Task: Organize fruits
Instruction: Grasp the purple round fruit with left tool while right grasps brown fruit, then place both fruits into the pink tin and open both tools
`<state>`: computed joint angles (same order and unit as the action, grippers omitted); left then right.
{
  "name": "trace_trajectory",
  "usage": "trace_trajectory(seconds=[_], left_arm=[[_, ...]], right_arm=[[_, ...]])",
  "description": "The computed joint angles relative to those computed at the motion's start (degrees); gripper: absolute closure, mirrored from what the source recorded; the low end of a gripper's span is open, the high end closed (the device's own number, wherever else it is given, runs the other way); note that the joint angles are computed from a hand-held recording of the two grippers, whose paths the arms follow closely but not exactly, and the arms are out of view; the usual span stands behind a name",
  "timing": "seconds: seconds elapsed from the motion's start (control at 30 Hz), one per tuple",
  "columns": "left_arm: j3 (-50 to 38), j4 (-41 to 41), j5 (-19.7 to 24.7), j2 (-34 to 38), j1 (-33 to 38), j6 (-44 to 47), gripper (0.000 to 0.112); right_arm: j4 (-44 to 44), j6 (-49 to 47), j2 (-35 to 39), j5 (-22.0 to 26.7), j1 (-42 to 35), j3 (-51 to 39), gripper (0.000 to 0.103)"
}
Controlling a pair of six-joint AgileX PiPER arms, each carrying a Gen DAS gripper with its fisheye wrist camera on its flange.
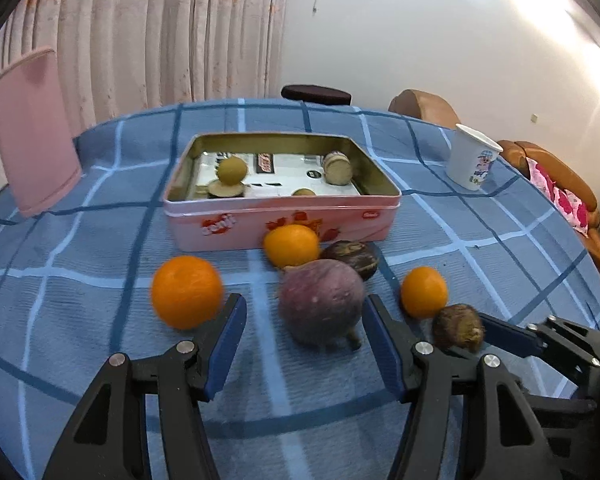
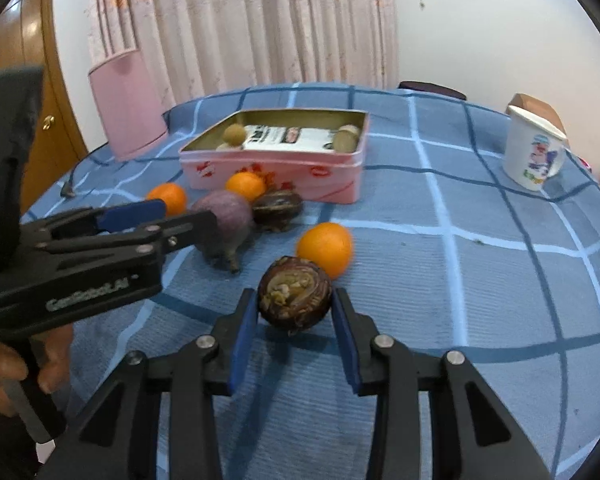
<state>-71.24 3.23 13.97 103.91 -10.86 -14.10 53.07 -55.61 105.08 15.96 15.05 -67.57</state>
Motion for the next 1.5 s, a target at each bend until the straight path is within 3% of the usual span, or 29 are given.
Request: trace_trajectory(seconds=[0.07, 0.27, 0.37, 0.5, 0.6, 0.77, 0.87, 0.93, 1.13, 1.2, 1.37, 1.5], left_arm=[[-2.5, -6.9, 1.6, 1.9, 0.5, 5.7, 0.05], [-8.9, -8.6, 7.5, 7.0, 0.7, 5.8, 0.051], [-7.7, -17.5, 5.8, 6.7, 2.1, 13.4, 0.059], [-5.3, -14.5, 3.3, 5.1, 2.1, 10.2, 0.059], [-2.8, -4.1, 0.5, 2.3, 1.2, 2.2, 0.059], [-4.2, 1.7, -0.7, 0.4, 3.1, -2.9, 0.059], [-8.4, 12.4, 0.5, 2.2, 3.8, -13.1, 0.059], [-12.1, 13.7, 0.8, 4.2, 4.5, -14.1, 0.059], [-24.9, 25.7, 3.5, 12.5, 4.1, -22.4, 0.059], [-30.2, 26.0, 5.8, 16.1, 3.9, -21.8, 0.059], [-40.6, 17.2, 11.4, 23.4, 4.6, -13.3, 0.059], [-43.3, 19.5, 12.7, 25.1, 4.1, -15.2, 0.059]], right_arm=[[2.3, -1.7, -0.6, 0.2, -1.0, 0.6, 0.062], [4.2, -3.1, -1.1, 0.6, -2.5, 1.2, 0.062], [5.9, -3.9, -1.0, 1.0, -3.0, 0.9, 0.062], [7.8, -5.9, -1.3, 1.1, -3.7, 0.2, 0.062], [7.0, -5.3, -1.0, 1.0, -3.9, -2.0, 0.062], [1.9, -0.2, 1.3, 0.0, -3.0, -9.1, 0.062], [-5.0, 7.6, 5.0, -0.2, -1.9, -16.8, 0.062], [-10.2, 13.6, 8.1, 0.7, -1.4, -22.6, 0.062], [-30.2, 36.8, 21.0, 7.6, 1.0, -44.7, 0.062], [-34.5, 42.5, 27.2, 12.4, 1.5, -54.8, 0.062], [-38.8, 49.5, 38.7, 24.0, 1.3, -74.4, 0.062], [-39.2, 49.9, 41.6, 27.2, 1.1, -79.7, 0.062]])
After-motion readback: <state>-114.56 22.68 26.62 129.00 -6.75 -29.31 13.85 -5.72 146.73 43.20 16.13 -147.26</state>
